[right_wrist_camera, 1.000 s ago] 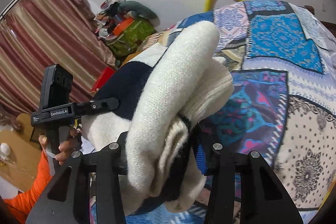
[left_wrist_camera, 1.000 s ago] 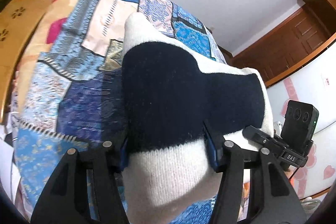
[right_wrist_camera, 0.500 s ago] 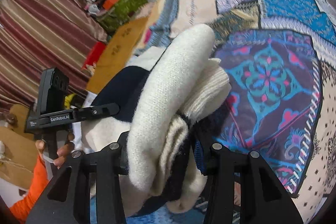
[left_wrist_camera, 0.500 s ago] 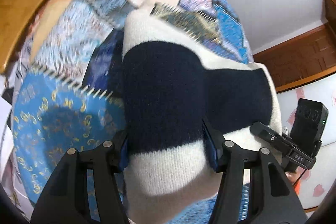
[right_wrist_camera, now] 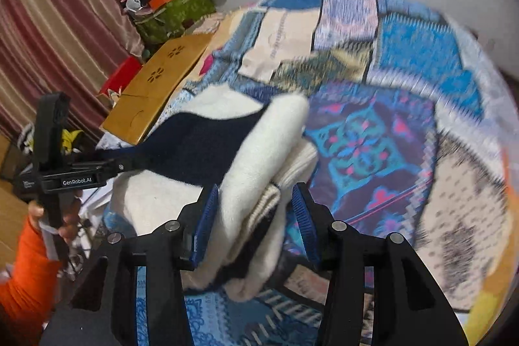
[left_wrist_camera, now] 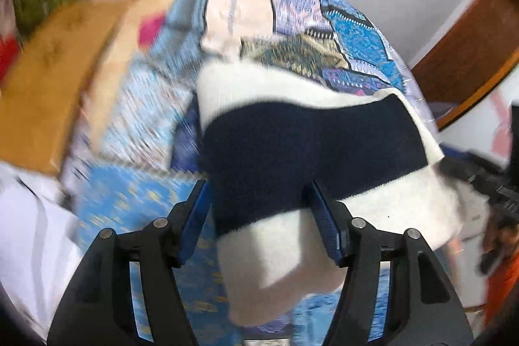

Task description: Fold small clothes

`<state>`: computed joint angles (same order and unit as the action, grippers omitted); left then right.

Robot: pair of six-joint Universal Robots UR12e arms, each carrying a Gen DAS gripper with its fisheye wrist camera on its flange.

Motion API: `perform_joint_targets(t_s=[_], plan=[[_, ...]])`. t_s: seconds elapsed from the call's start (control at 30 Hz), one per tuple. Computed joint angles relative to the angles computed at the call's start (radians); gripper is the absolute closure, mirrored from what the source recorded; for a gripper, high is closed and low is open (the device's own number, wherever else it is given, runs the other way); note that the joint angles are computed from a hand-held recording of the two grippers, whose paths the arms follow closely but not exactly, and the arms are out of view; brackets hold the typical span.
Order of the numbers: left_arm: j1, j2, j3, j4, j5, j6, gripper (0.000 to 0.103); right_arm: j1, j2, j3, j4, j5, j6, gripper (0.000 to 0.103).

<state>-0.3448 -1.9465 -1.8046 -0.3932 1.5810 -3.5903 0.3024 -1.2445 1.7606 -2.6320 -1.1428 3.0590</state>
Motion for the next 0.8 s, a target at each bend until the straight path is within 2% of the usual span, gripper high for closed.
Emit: perform_joint_targets(t_s=[0.07,0.1,0.23,0.33,0.43,0.6,0.7,0.8], plan=[[-0.021,0.007,0.007,0.013,0.085,0.051,0.041,0.004,-0.007,0.005,-0.037,-0.025,-0.003,0.059],[-0.027,0.012,0.006,0.031,0.102,0.064,0.041,0.006,-0.010,0.006,-0.064,-0.033,-0.007,0.059],[-0.032,0.029,-0.008,0.109,0.099,0.065,0.041,0.018,-0.010,0.005,-0.137,-0.041,-0.017,0.059],[-0.041,0.023,0.004,0.120,0.116,0.060,0.041,0.040,0.002,-0.011,-0.154,-0.071,-0.050,0.059],[-0.051,0.010,0.018,0.105,0.150,0.059,0.041,0.064,0.022,-0.025,-0.150,-0.114,-0.080,0.059],[-0.065,-0.023,0.037,0.074,0.157,0.058,0.041,0.080,0.047,-0.036,-0.096,-0.134,-0.101,0.059],[-0.068,-0.042,0.047,0.042,0.141,0.062,0.041,0.087,0.056,-0.033,-0.085,-0.181,-0.134,0.059],[-0.072,-0.055,0.050,0.021,0.145,0.059,0.041,0.080,0.053,-0.013,-0.096,-0.173,-0.147,0.059]])
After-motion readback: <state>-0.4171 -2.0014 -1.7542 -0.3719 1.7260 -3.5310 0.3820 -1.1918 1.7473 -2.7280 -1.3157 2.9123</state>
